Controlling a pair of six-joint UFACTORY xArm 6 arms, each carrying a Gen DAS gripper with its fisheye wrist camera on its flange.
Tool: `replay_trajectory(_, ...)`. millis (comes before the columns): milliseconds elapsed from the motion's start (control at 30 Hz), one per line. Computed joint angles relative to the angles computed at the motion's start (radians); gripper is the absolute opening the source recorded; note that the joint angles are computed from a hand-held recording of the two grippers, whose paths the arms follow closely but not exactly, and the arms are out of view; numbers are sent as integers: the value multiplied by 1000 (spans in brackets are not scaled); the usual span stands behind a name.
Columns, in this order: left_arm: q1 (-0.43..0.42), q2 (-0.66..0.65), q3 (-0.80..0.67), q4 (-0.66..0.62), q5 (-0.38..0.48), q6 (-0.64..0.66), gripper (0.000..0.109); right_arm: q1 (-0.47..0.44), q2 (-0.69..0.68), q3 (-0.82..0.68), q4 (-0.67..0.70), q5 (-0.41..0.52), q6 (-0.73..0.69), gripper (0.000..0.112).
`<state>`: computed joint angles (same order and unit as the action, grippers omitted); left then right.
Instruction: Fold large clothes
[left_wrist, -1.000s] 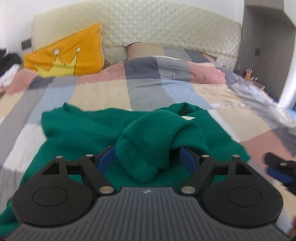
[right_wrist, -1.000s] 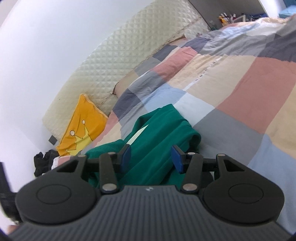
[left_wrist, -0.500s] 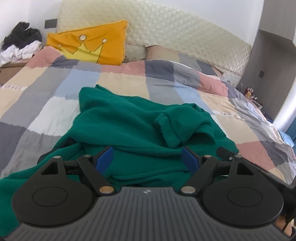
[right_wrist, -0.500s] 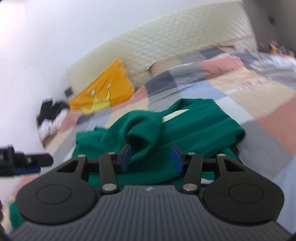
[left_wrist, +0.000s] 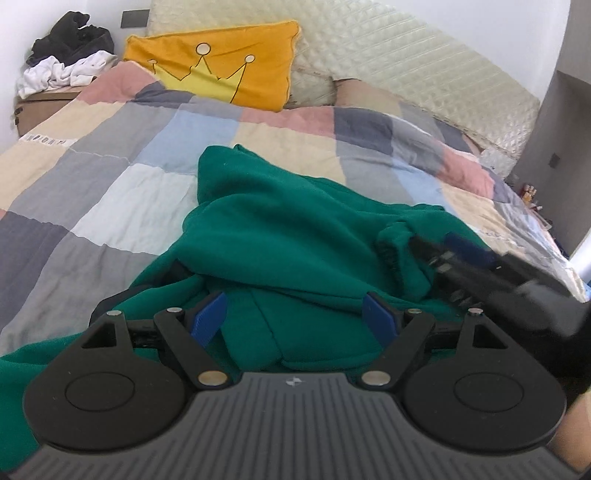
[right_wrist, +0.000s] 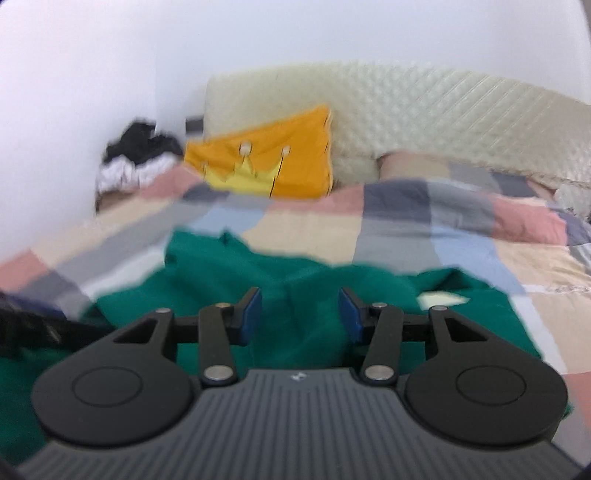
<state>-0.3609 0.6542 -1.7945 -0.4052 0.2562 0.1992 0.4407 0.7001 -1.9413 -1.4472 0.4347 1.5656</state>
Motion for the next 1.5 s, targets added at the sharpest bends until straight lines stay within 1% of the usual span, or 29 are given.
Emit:
replay_trajectory(33,2,16,-19,21,6,-19,84,0,27,-23,46,7,-55,59)
replay_trajectory(67,4,33,-40,31,15,-31,84,1,55,-47,99,13,-123,63)
replay_trajectory(100,6,51,-63,45,28,-48,84,4,73,-59,146,26,-188,70)
replay_trajectory(133,7,65,-82,48,40,-56,84,10,84,-65,165,48,-224,73)
replay_trajectory(167,8,81,-106,40,57,-54,84,13,90,-66,168,67,-234,73)
replay_trajectory(200,9,96,-129,26,74,-46,84,13,89,-59,157,72,-213,73)
replay_trajectory(267,11,120,-165,21,99,-50,84,8,74,-35,124,74,-134,72)
replay_trajectory(300,13,131,-180,26,109,-56,84,5,63,-23,118,85,-98,66)
replay_trajectory(333,14,139,-190,35,116,-66,84,4,58,-19,117,103,-68,56)
replay_trajectory(367,16,146,-199,37,125,-71,84,1,46,-5,112,108,-35,56)
replay_trajectory(400,17,149,-204,27,129,-67,84,-9,29,18,99,90,14,52)
replay_trajectory(467,20,146,-196,0,129,-55,84,-20,-3,54,67,82,105,43)
replay_trajectory(533,22,138,-184,-28,121,-40,84,-15,-40,90,11,112,185,31)
replay_trajectory(600,22,129,-168,-28,107,-45,84,-7,-82,132,-79,162,283,28)
replay_trajectory(633,22,123,-159,-20,101,-54,84,-1,-110,163,-115,205,334,27)
replay_trajectory(700,23,116,-148,-26,98,-53,84,2,-166,230,-166,268,441,26)
replay_trajectory(767,23,110,-141,-29,97,-59,84,-4,-215,296,-173,324,536,26)
replay_trajectory(833,23,104,-131,-17,94,-76,84,-18,-255,359,-144,353,592,26)
replay_trajectory(900,23,101,-125,3,90,-87,84,-41,-285,417,-97,356,650,26)
replay_trajectory(1000,22,105,-128,26,87,-100,84,-82,-321,497,-64,299,760,27)
replay_trajectory(1067,24,108,-135,2,94,-85,84,-104,-337,531,-80,248,835,28)
replay_trajectory(1133,26,111,-142,-22,106,-74,84,-111,-362,557,-102,217,875,30)
replay_trajectory(1167,28,110,-144,-28,111,-72,84,-112,-373,563,-97,205,859,31)
replay_trajectory(1200,29,108,-143,-38,114,-67,84,-113,-385,569,-85,196,832,35)
replay_trajectory(1267,30,95,-128,-77,110,-44,84,-101,-425,600,-62,198,788,52)
replay_trajectory(1300,29,85,-115,-85,104,-41,84,-98,-446,618,-56,192,779,69)
replay_trajectory(1333,29,73,-98,-85,94,-41,84,-91,-473,642,-48,187,777,79)
replay_trajectory(1400,27,45,-62,-101,80,-25,84,-83,-530,695,-38,168,780,80)
replay_trajectory(1500,30,-15,1,-222,75,83,84,-70,-628,784,-10,132,784,80)
